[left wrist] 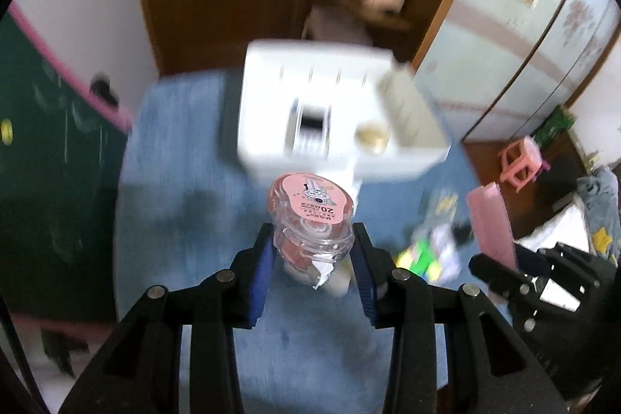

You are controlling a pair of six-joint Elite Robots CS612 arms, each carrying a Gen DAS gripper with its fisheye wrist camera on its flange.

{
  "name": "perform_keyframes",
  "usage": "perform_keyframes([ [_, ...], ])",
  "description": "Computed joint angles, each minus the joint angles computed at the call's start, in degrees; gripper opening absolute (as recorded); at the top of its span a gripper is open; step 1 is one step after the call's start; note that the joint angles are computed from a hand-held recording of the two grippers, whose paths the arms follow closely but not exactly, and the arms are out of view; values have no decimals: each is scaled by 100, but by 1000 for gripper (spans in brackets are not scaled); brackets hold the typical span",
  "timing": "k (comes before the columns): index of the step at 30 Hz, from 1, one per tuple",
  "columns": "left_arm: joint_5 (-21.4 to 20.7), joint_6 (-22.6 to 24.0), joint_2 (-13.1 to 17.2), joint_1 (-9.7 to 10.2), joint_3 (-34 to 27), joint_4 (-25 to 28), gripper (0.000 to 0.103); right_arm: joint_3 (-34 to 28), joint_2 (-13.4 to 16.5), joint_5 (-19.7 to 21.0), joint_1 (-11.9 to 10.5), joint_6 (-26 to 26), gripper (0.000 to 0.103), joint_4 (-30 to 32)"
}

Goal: Organize rigid objects
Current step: 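Carry both pink items into the white tray and open both tools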

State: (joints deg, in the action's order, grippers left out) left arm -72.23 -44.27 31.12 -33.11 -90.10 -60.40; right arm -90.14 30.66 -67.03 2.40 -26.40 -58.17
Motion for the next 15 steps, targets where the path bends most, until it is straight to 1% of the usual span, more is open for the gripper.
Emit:
perform_keyframes([
  [2,288,270,-215,38,237,-355,41,289,-220,90,-20,78,24,-358],
  [4,485,474,-397,85,493,-655,41,676,-491,258,-48,184,24,-771],
  [7,630,746,-629,181,949,-1133,41,1327,-856,419,-63,403,24,-1408],
  [9,730,955,-782,254,1296,-1452,42,1806,-1075,449,-49,570,24,-1876],
  [10,739,1014,-825,289,1443,-1580,42,2003,-1151,436,-37,646,24,-2060],
  [12,601,1065,-929,386,1821,-1878,42,2545,-1344,413,-2,784,24,-2372],
  [15,475,1017,-1072,502,2426,-2173,42,3280,-1553,181,60,886,24,-2661],
])
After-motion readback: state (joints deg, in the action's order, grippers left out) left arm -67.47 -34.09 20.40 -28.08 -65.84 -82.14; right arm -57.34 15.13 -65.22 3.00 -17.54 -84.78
